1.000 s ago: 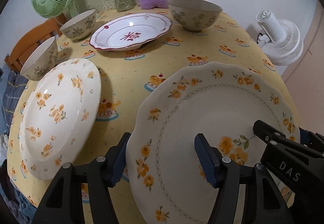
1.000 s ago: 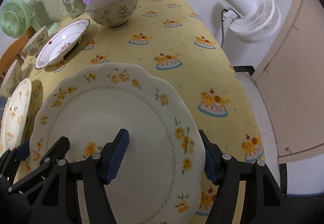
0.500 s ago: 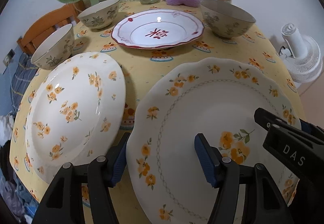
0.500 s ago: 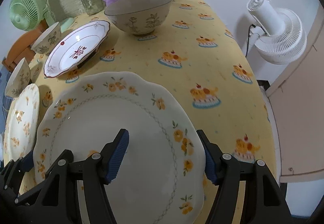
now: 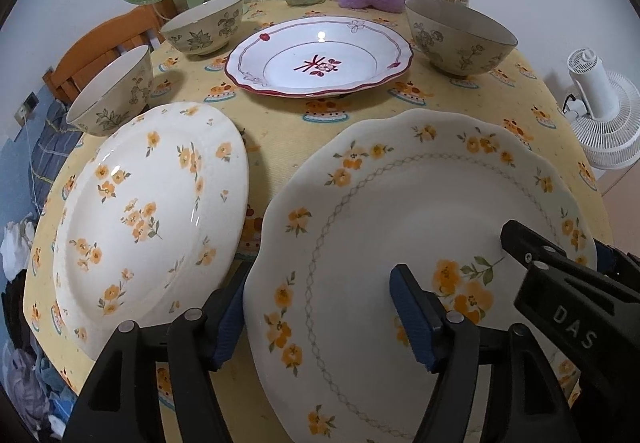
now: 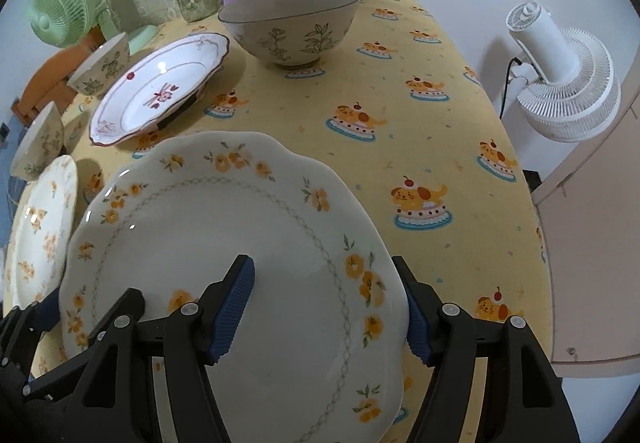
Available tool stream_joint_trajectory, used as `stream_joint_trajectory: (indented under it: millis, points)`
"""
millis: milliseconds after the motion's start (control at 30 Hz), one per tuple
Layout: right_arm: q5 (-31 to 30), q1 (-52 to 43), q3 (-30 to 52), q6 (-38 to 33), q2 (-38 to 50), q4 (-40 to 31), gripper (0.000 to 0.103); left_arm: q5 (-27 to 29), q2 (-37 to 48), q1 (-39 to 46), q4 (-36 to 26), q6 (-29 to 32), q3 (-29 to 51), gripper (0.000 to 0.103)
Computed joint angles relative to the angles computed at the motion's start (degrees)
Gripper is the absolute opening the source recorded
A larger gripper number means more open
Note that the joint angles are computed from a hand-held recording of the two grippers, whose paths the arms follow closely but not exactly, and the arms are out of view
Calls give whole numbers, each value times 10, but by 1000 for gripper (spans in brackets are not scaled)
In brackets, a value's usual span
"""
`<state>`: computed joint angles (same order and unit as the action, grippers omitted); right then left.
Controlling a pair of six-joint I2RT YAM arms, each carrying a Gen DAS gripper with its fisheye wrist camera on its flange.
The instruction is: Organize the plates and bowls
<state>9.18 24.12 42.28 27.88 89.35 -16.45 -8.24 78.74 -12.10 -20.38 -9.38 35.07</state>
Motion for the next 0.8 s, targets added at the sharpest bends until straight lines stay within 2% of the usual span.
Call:
stream_joint_trajectory:
  millis: [100, 267, 500, 600, 800]
  points:
    - [-16, -5, -11, -3, -16, 0, 72, 8, 3, 2, -14, -6, 8, 73]
    - [-8, 5, -40, 3, -62, 4, 72, -2, -24, -11, -35, -15, 2, 74]
    - [48, 40, -51, 48, -129, -52, 72, 31, -92, 11, -62, 9, -10, 75]
    - [78, 65, -47, 65, -147, -78, 72, 67, -110, 36, -67, 31, -15, 75]
    - [140, 144, -14, 169, -154, -148, 72, 136, -151, 117, -97, 126, -8, 75]
